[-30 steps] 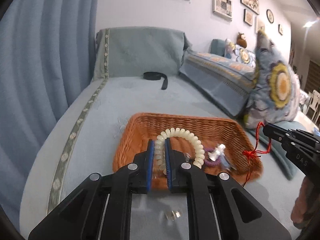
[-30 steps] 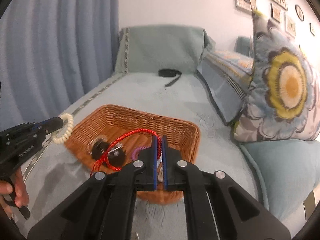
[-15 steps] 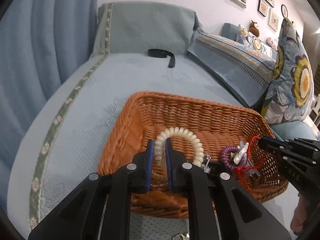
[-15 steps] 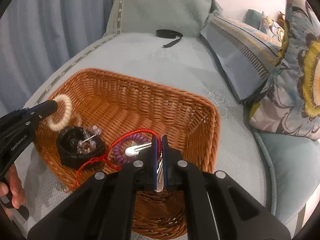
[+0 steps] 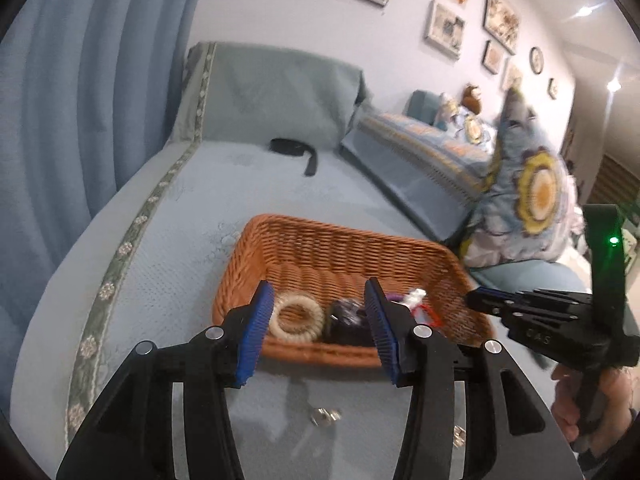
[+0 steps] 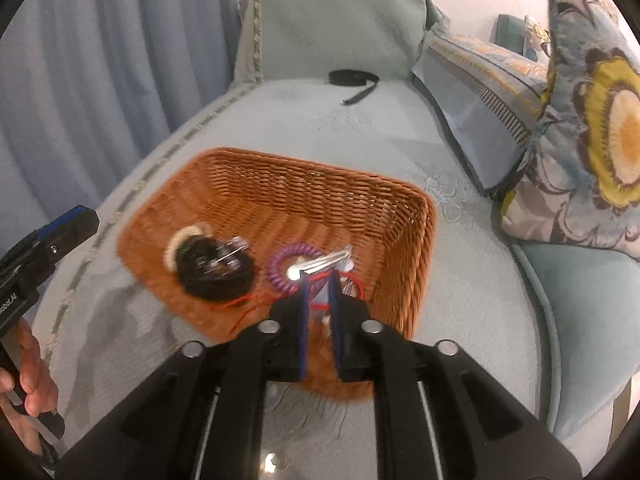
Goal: Organize jewelry
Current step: 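Grasp the small gold ring charm with the right gripper while the left gripper grasps the silver charm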
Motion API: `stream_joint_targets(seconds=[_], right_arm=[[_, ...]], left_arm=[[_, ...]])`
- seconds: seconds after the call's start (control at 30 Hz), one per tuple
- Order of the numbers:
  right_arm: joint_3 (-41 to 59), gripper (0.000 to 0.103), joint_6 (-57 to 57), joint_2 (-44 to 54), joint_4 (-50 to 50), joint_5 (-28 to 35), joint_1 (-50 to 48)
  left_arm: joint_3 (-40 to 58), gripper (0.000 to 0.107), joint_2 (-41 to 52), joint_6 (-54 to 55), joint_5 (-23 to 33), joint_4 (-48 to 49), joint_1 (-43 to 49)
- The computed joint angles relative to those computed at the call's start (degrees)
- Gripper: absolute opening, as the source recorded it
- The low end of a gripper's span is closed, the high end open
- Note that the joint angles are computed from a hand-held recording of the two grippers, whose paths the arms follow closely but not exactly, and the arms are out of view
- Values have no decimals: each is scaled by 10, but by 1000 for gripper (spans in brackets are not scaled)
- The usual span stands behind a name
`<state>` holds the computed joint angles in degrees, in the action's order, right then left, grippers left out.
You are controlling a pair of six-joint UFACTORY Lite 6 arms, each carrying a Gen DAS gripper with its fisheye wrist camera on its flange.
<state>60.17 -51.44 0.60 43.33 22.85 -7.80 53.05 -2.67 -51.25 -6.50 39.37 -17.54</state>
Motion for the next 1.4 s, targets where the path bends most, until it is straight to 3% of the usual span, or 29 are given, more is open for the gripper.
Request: stream_joint_targets(seconds=[0.07,0.13,0.3,0.37,0.43,0.57,0.73,0.8,0.93,1.07,1.2,1.4], right_arm=[[-57,43,-58,-64,57,18,-18],[-112,43,-93,-127,90,36,-34],[-241,43,-138,-266,118,84,-80],[-286,43,-158,-310,126,85,-95],[-329,43,-175,-340,131,87,-113],[-387,43,-213,-341,150,88,-126],[-394,43,-263,-249,217,52,-88],[-388,41,-271,-224,236,33,-69],[-367,40,-280,-184,277,-30,-10],[-355,25,-298,-164,306,-91,52],[-382,23,-360,-191,342,-85,51],[-382,23,-388,-184,352,-44,16]], left_arm=[[-60,56,-74,0,-2,-7,-9],[-117,62,-144,21,-2,-40,-18],[-241,63,-277,-68,-1,12,-24],[-266,63,-286,-153,-20,91,-9],[-291,62,-289,-148,-26,82,-8],[-312,61,-236,-93,-63,49,7],[-285,57,-102,-89,-113,84,35],[-264,51,-55,-83,-112,84,36],[-254,50,-29,-102,-135,117,50],[-242,50,-13,-69,-118,92,29],[-207,50,14,-41,-98,82,14],[-74,48,128,-24,-32,126,-19]])
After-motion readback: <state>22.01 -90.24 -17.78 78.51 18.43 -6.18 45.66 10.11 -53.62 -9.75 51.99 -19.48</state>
